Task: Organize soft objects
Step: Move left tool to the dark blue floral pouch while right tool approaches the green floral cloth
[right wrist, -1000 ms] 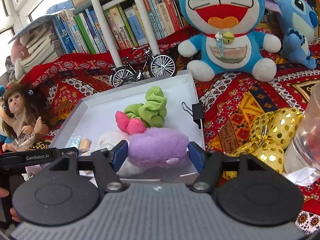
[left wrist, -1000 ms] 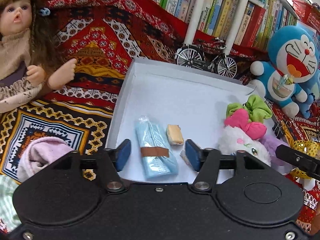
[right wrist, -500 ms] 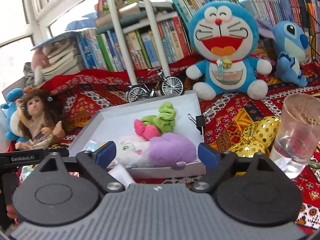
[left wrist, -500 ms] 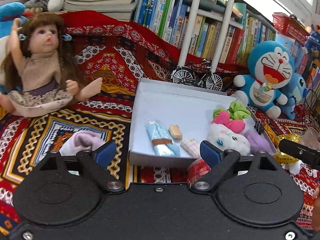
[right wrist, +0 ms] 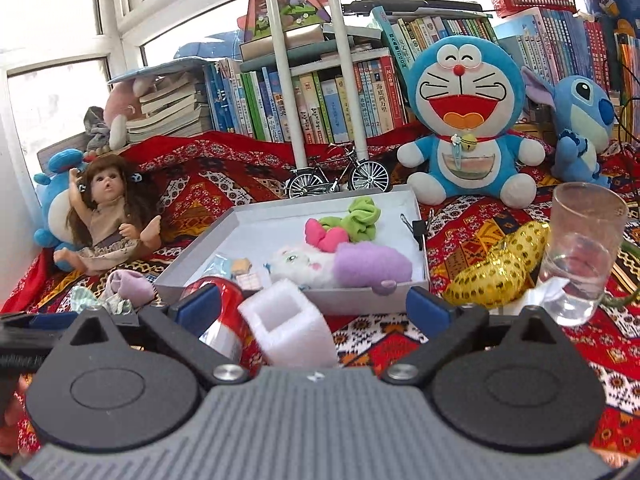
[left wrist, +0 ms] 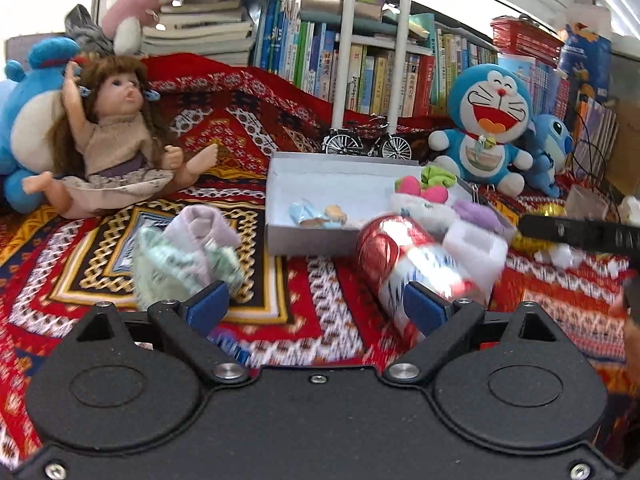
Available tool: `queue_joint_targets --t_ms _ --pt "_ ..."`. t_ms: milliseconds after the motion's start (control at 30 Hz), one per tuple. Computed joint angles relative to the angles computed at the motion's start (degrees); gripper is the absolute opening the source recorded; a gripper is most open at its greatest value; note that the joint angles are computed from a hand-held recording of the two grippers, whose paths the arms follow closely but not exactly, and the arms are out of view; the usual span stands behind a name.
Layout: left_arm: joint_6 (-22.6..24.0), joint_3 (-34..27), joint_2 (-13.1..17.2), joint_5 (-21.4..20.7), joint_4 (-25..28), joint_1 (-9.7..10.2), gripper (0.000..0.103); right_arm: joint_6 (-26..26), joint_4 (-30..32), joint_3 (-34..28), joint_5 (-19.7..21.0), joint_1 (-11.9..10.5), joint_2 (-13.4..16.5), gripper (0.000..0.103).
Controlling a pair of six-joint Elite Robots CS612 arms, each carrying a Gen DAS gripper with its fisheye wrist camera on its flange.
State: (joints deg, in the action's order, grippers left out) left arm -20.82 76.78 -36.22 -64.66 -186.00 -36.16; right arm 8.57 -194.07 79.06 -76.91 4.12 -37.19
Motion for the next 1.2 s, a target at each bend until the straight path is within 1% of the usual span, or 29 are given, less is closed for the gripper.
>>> queue_joint_targets --t_ms 67,200,300,400,567,700,867,1000,1200 --pt "-0.23 2.14 -0.58 1.17 -1.7 -0.53 0.094 -0.17 -1.19 1.13 -0.45 0.08 -0.34 0.103" --pt "-2.24 5.66 -1.73 3.27 -2.89 -1.1 0.094 -0.74 -3.46 3.1 -2.21 0.49 -0.79 0.103" --pt "-2.04 7.02 -1.98 5.14 -3.5 -1.37 0.095 -1.05 -4.84 4.37 -3.34 0.81 -1.02 0.103" --pt "-1.31 7.56 -1.98 6.43 -2.98 -1.47 0.095 -1.12 -5.36 5.35 -3.28 1.02 -1.23 0.103" --pt "-4.51 8.06 -2.18 5.61 -1.48 -0.97 0.095 -2.69 -5.43 6.16 -3.02 1.51 -1.48 0.103" --pt "-5.24 8.11 -2.02 5.71 -0.88 -0.79 0.095 -3.38 -5.39 6.3 -2.56 1.85 -1.58 0.103" --pt "-3.49 7.96 -1.58 6.37 -0.43 -0.83 0.095 -3.99 -5.37 6.21 -1.81 2.27 -1.58 0.103" --pt "-4.2 7.82 -1.48 6.86 1.51 -0.65 0.095 -4.89 -5.85 6.18 -0.77 2.59 -1.64 0.103" --pt "-2.03 8.2 -0.91 7.29 -1.22 -0.72 0.095 -6.24 -5.96 5.76 0.35 3.17 -1.51 0.103"
